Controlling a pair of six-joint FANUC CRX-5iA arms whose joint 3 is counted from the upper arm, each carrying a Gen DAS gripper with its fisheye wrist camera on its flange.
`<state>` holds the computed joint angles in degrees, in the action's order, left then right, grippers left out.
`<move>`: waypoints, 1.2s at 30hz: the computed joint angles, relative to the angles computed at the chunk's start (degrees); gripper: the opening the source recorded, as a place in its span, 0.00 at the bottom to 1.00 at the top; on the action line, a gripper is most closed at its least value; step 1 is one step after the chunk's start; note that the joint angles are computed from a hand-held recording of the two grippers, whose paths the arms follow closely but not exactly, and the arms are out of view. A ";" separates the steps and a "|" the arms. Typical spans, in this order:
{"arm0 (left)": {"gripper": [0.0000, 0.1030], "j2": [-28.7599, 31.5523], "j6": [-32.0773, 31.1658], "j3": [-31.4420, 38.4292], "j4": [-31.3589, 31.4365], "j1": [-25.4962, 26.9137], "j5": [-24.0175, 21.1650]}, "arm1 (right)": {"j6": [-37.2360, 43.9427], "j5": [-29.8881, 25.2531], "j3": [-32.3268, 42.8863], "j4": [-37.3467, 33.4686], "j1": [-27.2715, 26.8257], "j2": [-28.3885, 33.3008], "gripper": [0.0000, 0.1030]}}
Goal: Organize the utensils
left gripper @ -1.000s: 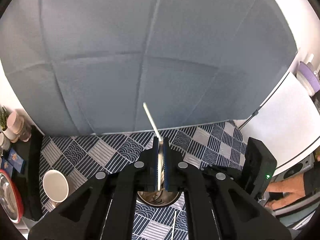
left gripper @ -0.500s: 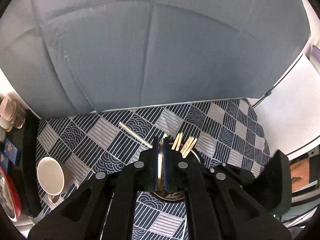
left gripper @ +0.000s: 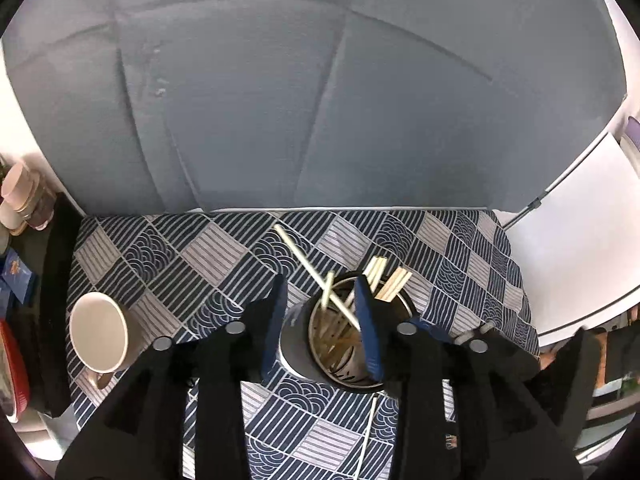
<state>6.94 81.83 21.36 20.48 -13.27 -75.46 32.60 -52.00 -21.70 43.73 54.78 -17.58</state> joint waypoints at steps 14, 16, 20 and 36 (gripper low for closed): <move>0.61 -7.42 -5.67 -10.55 -1.69 3.24 2.65 | 12.95 -4.73 14.59 -25.80 -9.95 1.76 0.59; 0.62 -8.56 -6.51 -12.60 -2.29 3.59 2.57 | 16.63 -5.77 17.59 -30.92 -12.19 3.09 0.56; 0.64 -10.42 -6.93 -17.90 -0.97 4.68 2.30 | 24.62 -12.61 25.52 -40.01 -15.43 7.89 0.31; 0.65 -10.61 -6.03 -27.50 -1.12 -4.61 3.24 | 36.76 -28.43 39.21 -46.98 -17.88 19.47 0.22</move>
<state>-3.68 75.80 -6.14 19.36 -17.87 -72.22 69.35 -80.43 17.51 -3.25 36.91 1.90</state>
